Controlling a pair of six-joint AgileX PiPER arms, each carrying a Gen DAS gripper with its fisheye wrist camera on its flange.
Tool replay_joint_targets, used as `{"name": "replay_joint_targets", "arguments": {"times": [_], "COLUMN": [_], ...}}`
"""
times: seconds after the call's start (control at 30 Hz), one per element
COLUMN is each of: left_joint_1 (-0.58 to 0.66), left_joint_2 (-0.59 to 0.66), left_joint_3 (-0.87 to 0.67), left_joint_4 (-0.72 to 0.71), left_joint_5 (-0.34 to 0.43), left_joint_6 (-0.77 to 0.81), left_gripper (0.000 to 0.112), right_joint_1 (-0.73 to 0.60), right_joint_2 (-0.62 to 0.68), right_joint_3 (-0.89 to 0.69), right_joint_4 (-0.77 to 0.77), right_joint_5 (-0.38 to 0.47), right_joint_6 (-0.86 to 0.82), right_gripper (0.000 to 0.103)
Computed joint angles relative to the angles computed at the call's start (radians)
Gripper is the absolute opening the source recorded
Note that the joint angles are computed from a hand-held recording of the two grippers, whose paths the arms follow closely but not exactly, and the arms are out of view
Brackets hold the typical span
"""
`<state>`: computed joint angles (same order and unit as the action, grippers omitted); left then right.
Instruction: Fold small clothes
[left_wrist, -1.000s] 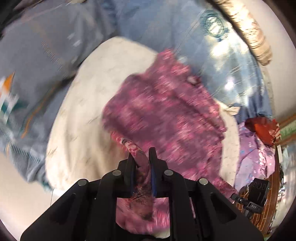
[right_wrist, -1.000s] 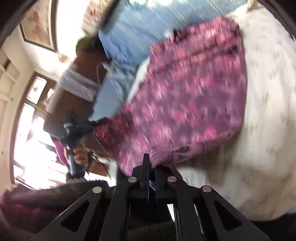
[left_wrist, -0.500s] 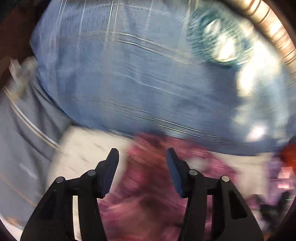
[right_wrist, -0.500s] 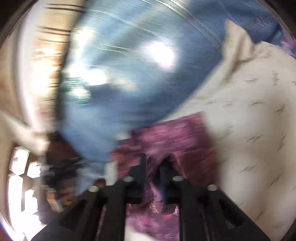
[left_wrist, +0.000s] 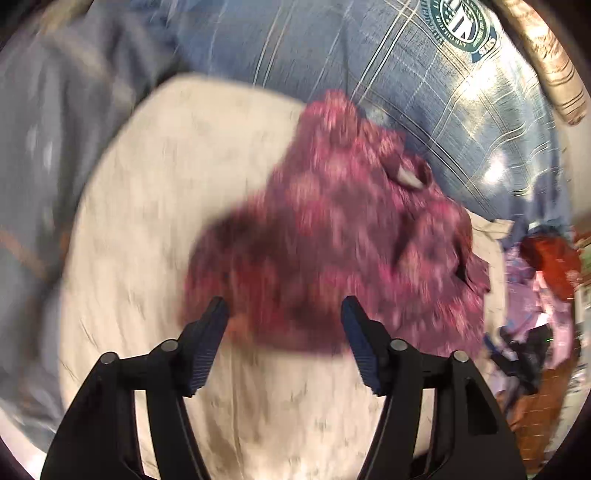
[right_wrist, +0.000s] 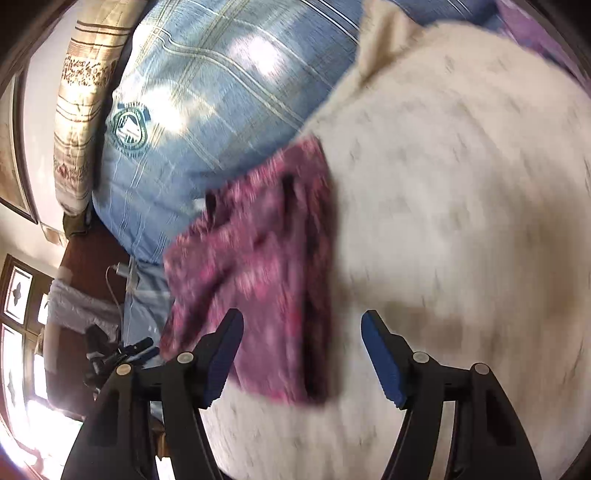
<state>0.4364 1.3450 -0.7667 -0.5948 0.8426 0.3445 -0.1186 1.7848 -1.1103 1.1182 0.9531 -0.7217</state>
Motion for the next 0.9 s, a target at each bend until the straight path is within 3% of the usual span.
{"name": "replay_joint_targets", "arguments": {"times": [0.13, 0.27, 0.33, 0.47, 0.5, 0.53, 0.57, 0.63, 0.73, 0.8, 0.9], "left_joint_1": [-0.007, -0.010, -0.023, -0.036, -0.043, -0.058, -0.078, -0.115, -0.196, -0.228, -0.237], "left_joint_2": [0.019, 0.150, 0.196, 0.234, 0.237, 0.240, 0.237, 0.216, 0.133, 0.068, -0.029], "left_joint_3": [0.094, 0.061, 0.035, 0.010, 0.008, 0.002, 0.000, 0.001, 0.031, 0.061, 0.109], "left_joint_4": [-0.036, -0.163, -0.207, -0.293, -0.314, -0.314, -0.301, -0.263, -0.061, 0.043, 0.081], "left_joint_5": [-0.076, -0.105, -0.127, -0.160, -0.172, -0.193, -0.215, -0.242, -0.307, -0.328, -0.291], "left_joint_6": [0.037, 0.083, 0.075, 0.065, 0.062, 0.044, 0.012, -0.027, -0.217, -0.321, -0.385], "left_gripper": [0.065, 0.065, 0.070, 0.071, 0.071, 0.071, 0.067, 0.028, 0.017, 0.016, 0.012], "right_joint_1": [0.022, 0.063, 0.073, 0.127, 0.129, 0.140, 0.147, 0.134, 0.102, 0.051, -0.019], "right_joint_2": [0.023, 0.030, 0.046, 0.042, 0.039, 0.037, 0.042, 0.054, 0.000, -0.044, -0.091], "right_joint_3": [0.079, 0.117, 0.116, 0.102, 0.104, 0.094, 0.078, 0.067, 0.090, 0.111, 0.126], "right_joint_4": [0.080, 0.190, 0.236, 0.213, 0.215, 0.201, 0.182, 0.195, 0.182, 0.181, 0.159], "right_joint_5": [0.018, -0.020, 0.012, -0.043, -0.052, -0.078, -0.085, -0.052, -0.019, 0.038, 0.120], "right_joint_6": [-0.089, -0.180, -0.210, -0.188, -0.195, -0.184, -0.166, -0.160, -0.190, -0.205, -0.192], "right_gripper": [0.069, 0.069, 0.069, 0.069, 0.064, 0.038, 0.012, 0.007, 0.007, 0.006, 0.005]}}
